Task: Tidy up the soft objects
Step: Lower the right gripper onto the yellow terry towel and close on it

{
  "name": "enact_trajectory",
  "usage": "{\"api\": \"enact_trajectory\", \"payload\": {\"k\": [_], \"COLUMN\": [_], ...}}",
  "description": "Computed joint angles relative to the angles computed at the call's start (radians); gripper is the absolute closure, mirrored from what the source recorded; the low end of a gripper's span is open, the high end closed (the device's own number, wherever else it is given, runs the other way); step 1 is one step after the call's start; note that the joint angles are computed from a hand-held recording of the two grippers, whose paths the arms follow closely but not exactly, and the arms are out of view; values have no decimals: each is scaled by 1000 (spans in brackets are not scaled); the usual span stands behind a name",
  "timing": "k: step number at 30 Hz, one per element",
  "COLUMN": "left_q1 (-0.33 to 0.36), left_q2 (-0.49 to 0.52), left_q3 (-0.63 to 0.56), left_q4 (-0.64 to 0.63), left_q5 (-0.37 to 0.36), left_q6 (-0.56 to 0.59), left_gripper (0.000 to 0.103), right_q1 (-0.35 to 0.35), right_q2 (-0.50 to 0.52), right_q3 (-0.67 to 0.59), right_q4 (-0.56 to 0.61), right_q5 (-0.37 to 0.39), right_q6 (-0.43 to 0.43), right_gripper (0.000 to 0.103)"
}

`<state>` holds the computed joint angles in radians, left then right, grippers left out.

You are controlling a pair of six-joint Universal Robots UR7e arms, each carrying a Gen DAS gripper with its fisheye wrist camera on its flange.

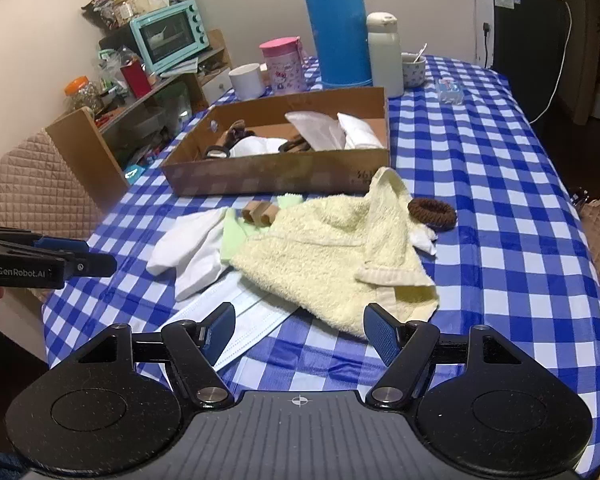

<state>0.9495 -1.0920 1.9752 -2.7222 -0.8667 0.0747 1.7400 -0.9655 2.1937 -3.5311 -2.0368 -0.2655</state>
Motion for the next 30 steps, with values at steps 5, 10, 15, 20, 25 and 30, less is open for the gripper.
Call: {"api": "enact_trajectory", "payload": {"k": [5,10,15,20,25,30], "left_q1": [7,17,27,41,53,68], "left_q2": [5,15,26,39,55,74], "left_q3": [9,7,-4,-20,-38,-63], "left_q4": [0,2,2,5,8,25], "left_q5": [-4,-8,-13,-22,-29,-36], "left_q6": [-6,-12,-5,9,22,26], "left_gripper": [50,50,50,50,50,50], "right_q1": [-5,-8,-8,-9,-10,-13], "right_q2": [10,27,54,80,108,142], "right_q3": [-1,-9,-25,-44,-73,-107], "right_q4": [4,7,3,-6,-17,-20], "right_q5": [-2,-15,-40,-55,-75,-96], "right_q6": [-11,-26,-49,-73,-104,-160], "right_gripper": [32,32,32,32,32,32]}}
